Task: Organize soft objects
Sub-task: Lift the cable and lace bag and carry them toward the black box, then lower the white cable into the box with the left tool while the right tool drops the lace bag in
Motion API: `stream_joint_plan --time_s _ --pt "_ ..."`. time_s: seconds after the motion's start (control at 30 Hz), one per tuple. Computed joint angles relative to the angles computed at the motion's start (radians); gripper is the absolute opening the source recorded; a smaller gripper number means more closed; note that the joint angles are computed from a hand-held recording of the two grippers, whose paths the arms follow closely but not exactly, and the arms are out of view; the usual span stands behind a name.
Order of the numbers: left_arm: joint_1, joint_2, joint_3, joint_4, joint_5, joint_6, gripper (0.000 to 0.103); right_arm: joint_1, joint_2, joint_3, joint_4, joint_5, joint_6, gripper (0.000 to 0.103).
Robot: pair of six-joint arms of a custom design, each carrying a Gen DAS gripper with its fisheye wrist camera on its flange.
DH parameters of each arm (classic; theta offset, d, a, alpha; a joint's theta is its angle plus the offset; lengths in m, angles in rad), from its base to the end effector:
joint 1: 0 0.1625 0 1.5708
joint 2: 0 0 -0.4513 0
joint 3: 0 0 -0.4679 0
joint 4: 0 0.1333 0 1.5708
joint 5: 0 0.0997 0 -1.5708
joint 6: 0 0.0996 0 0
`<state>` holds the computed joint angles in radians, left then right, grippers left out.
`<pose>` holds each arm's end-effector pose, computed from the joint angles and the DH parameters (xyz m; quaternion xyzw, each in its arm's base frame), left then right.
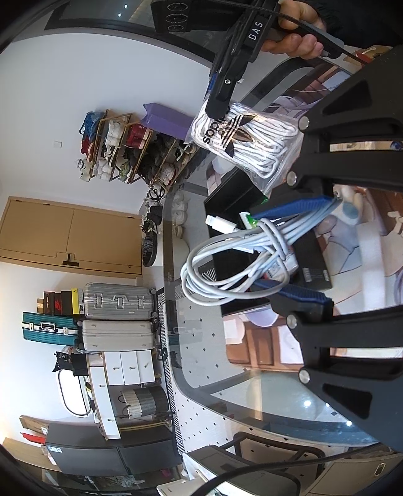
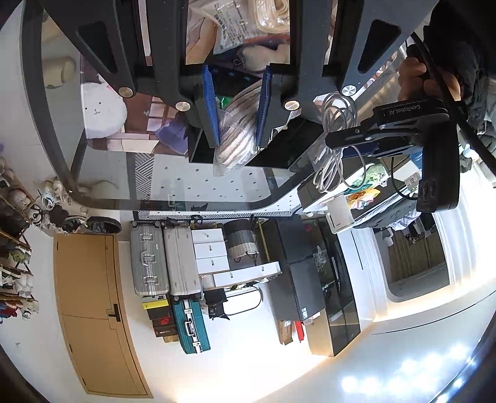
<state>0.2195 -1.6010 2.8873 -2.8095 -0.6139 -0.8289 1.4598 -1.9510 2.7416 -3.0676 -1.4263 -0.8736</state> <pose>-0.1627 -0.2563 0.1024 0.2398 0.8545 -0.3983 0.2316 0.1133 -0.3160 0.2387 0.3714 -0.8594 0.3360 0.1033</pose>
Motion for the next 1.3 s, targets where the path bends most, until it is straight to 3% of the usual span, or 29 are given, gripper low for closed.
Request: stream_joint_plan --time_s 0.63,1.03,1.3 --pt "0.199 0.249 -0.092 -0.376 0.014 0.265 0.039 0.087 0.287 -0.088 -0.255 -0.102 0.087 0.023" --pt "0.276 0.371 -0.148 -0.504 0.01 0.364 0.039 0.117 0.468 -0.124 -0.447 -0.175 0.127 0.023" --pt "0.284 0.428 -0.159 -0.557 0.007 0.395 0.039 0.134 0.579 -0.133 -0.561 -0.218 0.108 0.023"
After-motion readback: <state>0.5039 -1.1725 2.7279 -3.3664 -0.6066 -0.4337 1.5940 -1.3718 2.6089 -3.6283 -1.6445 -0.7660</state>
